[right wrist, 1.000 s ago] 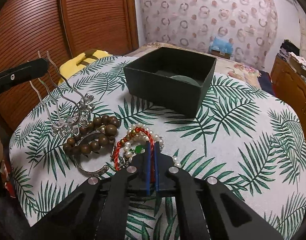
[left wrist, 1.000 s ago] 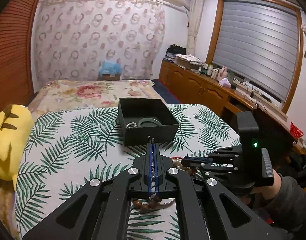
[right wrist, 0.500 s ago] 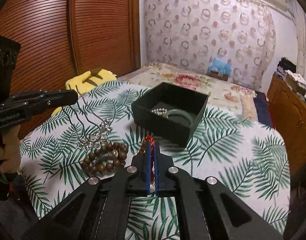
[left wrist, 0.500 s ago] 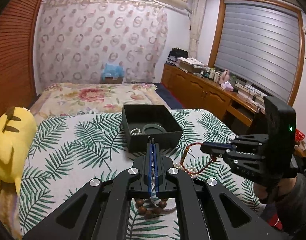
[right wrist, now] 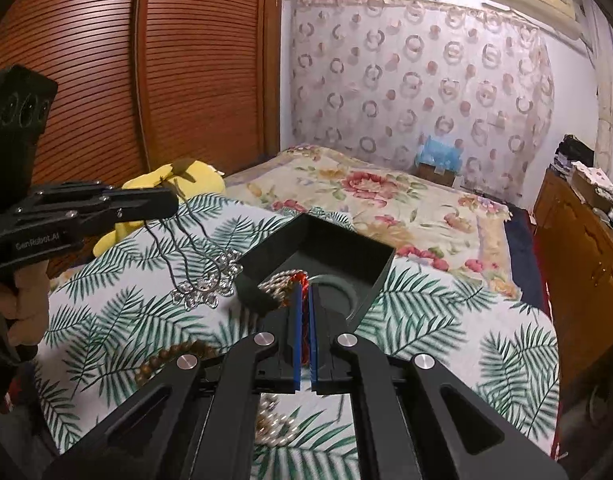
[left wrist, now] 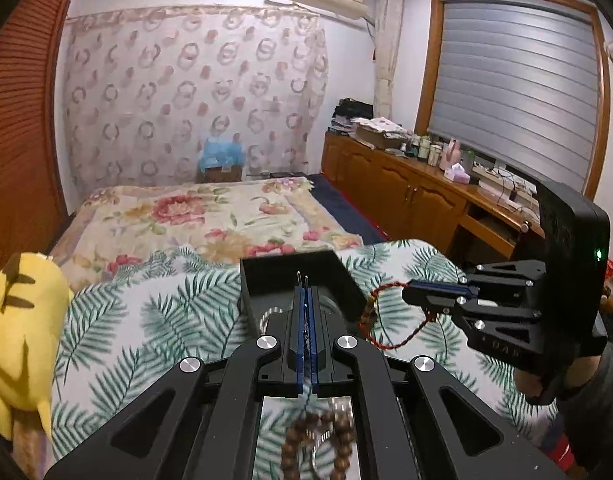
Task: Organize jewelry
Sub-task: 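Carry the hairpins and red bead necklace over the black box with both grippers, then open both grippers to drop the hairpins and red necklace into the box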
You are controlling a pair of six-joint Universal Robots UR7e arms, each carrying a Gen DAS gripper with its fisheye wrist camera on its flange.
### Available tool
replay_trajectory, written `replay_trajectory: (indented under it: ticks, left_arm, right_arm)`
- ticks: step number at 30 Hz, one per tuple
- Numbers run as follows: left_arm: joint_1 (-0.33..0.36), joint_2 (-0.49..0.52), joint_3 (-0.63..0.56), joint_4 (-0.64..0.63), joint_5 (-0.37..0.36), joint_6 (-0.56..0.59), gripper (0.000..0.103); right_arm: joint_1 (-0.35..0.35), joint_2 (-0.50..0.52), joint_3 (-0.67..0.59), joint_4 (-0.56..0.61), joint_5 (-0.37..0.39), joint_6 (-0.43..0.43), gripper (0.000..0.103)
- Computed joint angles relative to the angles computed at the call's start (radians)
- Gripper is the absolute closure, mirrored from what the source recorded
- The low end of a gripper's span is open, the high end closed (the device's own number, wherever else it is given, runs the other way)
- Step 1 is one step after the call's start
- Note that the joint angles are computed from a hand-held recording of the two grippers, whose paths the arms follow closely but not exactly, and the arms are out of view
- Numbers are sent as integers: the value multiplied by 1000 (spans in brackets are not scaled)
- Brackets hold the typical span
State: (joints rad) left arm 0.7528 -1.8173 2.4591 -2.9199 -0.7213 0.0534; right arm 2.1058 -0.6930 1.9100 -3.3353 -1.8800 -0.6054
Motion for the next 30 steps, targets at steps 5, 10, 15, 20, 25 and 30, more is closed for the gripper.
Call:
replay_trajectory:
  ticks: [5, 10, 15, 20, 25, 30]
  left_arm:
    - [76, 122, -88, -78, -52, 76, 102]
    - [154, 226, -168, -117, -125, 111, 102]
    - [226, 302, -226, -112, -193, 107, 102]
    - [283, 346, -270, -54, -250, 79, 102]
    - [325, 365, -297, -2, -282, 70, 102]
    - [340, 370, -309, 21, -276, 61, 99]
  right_arm:
    - [-23, 18, -59, 28, 11, -14, 100]
    - [-48, 37, -109, 61, 31, -17, 100]
    - [-64, 55, -152, 98, 45, -25, 100]
    - [-71, 72, -186, 139, 57, -25, 100]
    - [-75, 88, -213, 173, 70, -28, 100]
    - [-77, 103, -227, 195, 69, -26, 100]
